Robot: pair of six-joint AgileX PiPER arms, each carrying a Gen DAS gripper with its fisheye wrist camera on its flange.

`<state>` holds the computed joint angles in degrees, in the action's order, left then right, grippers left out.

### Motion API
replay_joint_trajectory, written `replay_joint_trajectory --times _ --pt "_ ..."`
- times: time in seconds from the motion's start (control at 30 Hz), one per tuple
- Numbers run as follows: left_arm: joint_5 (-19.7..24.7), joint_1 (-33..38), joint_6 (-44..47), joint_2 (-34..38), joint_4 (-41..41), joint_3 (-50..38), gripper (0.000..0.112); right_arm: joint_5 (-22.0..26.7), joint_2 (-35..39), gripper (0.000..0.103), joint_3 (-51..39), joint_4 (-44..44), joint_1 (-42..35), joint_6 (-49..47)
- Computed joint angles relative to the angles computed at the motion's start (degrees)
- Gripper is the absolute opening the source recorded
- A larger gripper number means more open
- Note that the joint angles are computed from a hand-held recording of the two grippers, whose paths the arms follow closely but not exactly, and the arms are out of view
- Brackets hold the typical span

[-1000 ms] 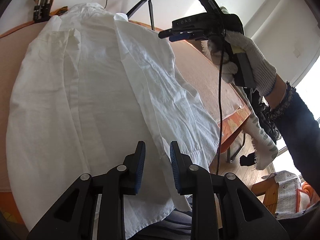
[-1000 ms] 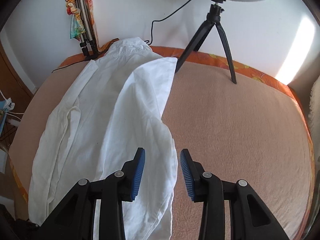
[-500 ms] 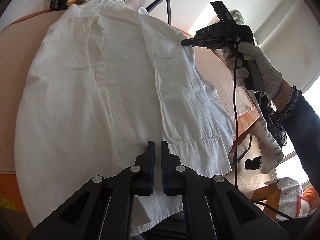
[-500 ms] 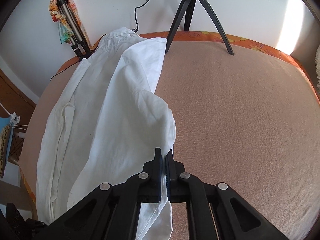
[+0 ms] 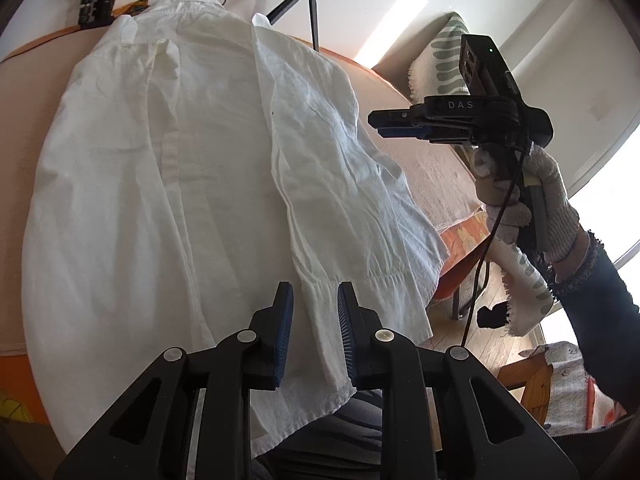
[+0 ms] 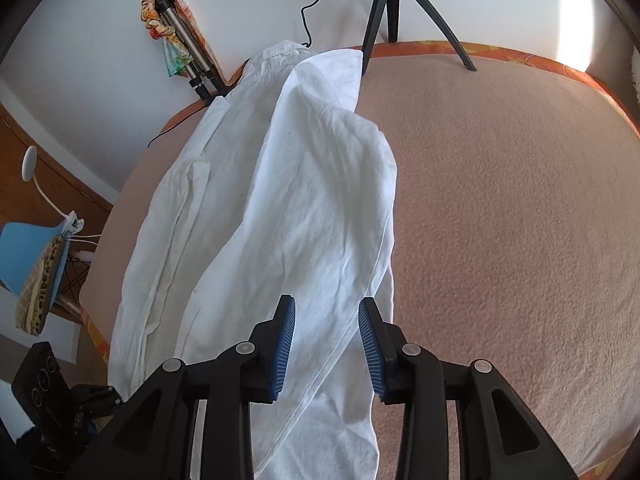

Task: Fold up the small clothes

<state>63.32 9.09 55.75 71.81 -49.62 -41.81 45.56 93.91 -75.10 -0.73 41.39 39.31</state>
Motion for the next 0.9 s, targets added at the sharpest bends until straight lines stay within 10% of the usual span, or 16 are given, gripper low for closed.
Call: replay_joint_trajectory --times 0.37,0.5,0.9 --pt "2.54 1.91 2.57 0.87 -0.62 1.85 0.009 -9.42 -5.12 0.035 13.63 4.69 9.03 6.82" --pt "4.35 2.79 2.88 1.69 -1.53 2.21 0.004 -12.26 -4.77 0.005 14.11 7.59 9.7 4.65" --pt "0.37 -10.58 -0.46 -0.19 -3.65 3.05 0.003 14.58 -6.36 0.0 0.95 -7.96 13.02 9.23"
